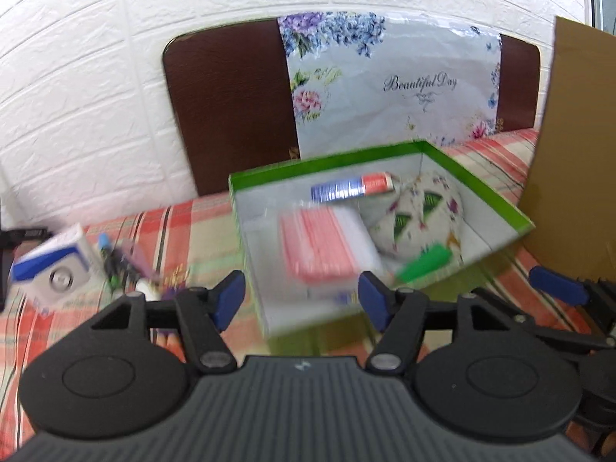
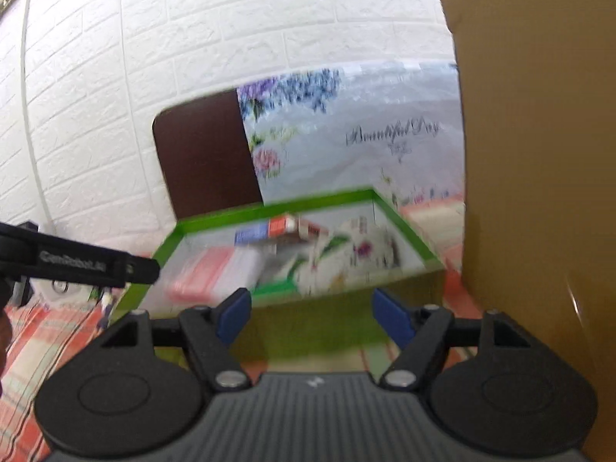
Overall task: Organize objects
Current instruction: 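Withdraw the left gripper from the lime-green box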
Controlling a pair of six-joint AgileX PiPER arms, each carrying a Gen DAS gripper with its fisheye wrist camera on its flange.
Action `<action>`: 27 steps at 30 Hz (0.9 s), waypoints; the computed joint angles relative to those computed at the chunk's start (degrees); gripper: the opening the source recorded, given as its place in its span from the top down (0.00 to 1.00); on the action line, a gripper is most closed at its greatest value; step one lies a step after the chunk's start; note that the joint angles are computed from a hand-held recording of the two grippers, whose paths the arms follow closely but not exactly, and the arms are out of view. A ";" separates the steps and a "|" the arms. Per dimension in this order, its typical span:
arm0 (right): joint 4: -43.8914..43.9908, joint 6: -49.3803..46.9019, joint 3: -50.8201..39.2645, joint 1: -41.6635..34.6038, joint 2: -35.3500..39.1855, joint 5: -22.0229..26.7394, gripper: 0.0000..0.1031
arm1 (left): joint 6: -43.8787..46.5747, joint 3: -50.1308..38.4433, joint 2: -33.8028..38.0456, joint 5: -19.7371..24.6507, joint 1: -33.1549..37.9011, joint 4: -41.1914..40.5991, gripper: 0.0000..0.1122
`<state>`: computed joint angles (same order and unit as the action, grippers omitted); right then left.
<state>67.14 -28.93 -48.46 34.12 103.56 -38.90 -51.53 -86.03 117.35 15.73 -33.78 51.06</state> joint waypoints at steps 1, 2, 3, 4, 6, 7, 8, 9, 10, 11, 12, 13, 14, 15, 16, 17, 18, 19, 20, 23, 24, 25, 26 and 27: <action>1.02 0.04 0.86 0.82 -0.61 0.40 0.30 | -1.77 2.04 -1.07 -0.09 -0.19 1.36 0.39; 2.25 0.27 1.85 1.95 -1.24 0.27 0.30 | -3.73 4.09 -2.09 -0.32 -0.37 2.92 0.39; 3.11 0.19 2.42 2.74 -1.84 0.50 0.30 | -5.60 5.87 -2.94 -0.57 -0.52 4.46 0.39; 4.19 -0.25 2.87 3.72 -2.34 0.41 0.30 | -7.96 7.72 -3.74 -0.82 -0.64 6.43 0.39; 7.08 -2.05 3.46 5.98 -3.00 -0.54 0.28 | -13.07 11.37 -5.22 -1.36 -0.72 10.71 0.39; 8.09 -2.75 3.72 6.89 -3.31 -0.87 0.28 | -14.63 12.75 -5.73 -1.56 -0.65 11.90 0.39; 9.12 -3.31 3.91 7.82 -3.55 -1.27 0.28 | -16.35 14.11 -6.22 -1.80 -0.55 13.36 0.39; 9.94 -3.61 4.14 8.67 -3.77 -1.62 0.28 | -18.48 15.43 -6.68 -1.97 -0.47 15.43 0.39; 10.89 -3.88 4.26 9.58 -3.90 -1.98 0.28 | -20.92 16.64 -7.12 -2.06 -0.40 17.95 0.39; 11.70 -4.11 4.28 10.24 -3.95 -2.04 0.27 | -23.84 18.03 -7.67 -2.21 -0.22 20.99 0.39; 12.37 -4.31 4.17 10.66 -3.97 -1.77 0.27 | -25.42 18.91 -8.01 -2.31 -0.01 22.61 0.39; 12.95 -4.52 3.91 10.95 -3.91 -1.32 0.27 | -27.58 19.98 -8.44 -2.36 0.11 24.57 0.39; 13.41 -4.84 3.56 10.99 -3.88 -0.65 0.27 | -29.30 20.89 -8.81 -2.41 0.27 26.08 0.39; 13.93 -5.21 3.22 11.23 -3.84 -0.25 0.27 | -30.79 21.66 -9.10 -2.63 0.61 27.49 0.39; 14.65 -5.92 2.71 11.60 -3.72 -0.08 0.27 | -32.42 22.39 -9.34 -2.92 1.02 29.07 0.39; 15.53 -6.94 2.04 12.15 -3.42 -0.23 0.27 | -33.87 23.05 -9.55 -3.19 1.47 30.56 0.39; 16.51 -8.26 1.31 12.70 -3.12 -0.48 0.27 | -35.55 23.67 -9.70 -3.21 1.73 32.13 0.38; 17.44 -9.53 0.58 13.23 -2.75 -0.73 0.27 | -37.24 24.28 -9.80 -3.40 2.15 33.82 0.38; 18.28 -10.52 -0.13 13.78 -2.31 -0.88 0.27 | -39.04 24.97 -9.94 -3.59 2.56 35.54 0.38; 20.35 -12.63 -2.05 14.75 -0.99 -0.35 0.27 | -42.80 26.54 -10.06 -4.63 4.14 39.61 0.38; 21.02 -13.35 -2.70 14.94 -0.43 -0.04 0.27 | -44.53 26.98 -10.02 -4.82 4.65 41.55 0.38; 21.74 -14.34 -3.33 15.01 0.00 0.47 0.27 | -46.84 27.47 -9.94 -5.06 5.23 44.08 0.38; 22.51 -15.35 -4.08 15.05 0.57 0.93 0.27 | -48.33 27.79 -9.84 -5.29 5.79 45.65 0.38; 23.33 -16.40 -4.86 15.03 1.12 1.47 0.27 | -49.59 28.05 -9.72 -5.64 6.41 46.99 0.38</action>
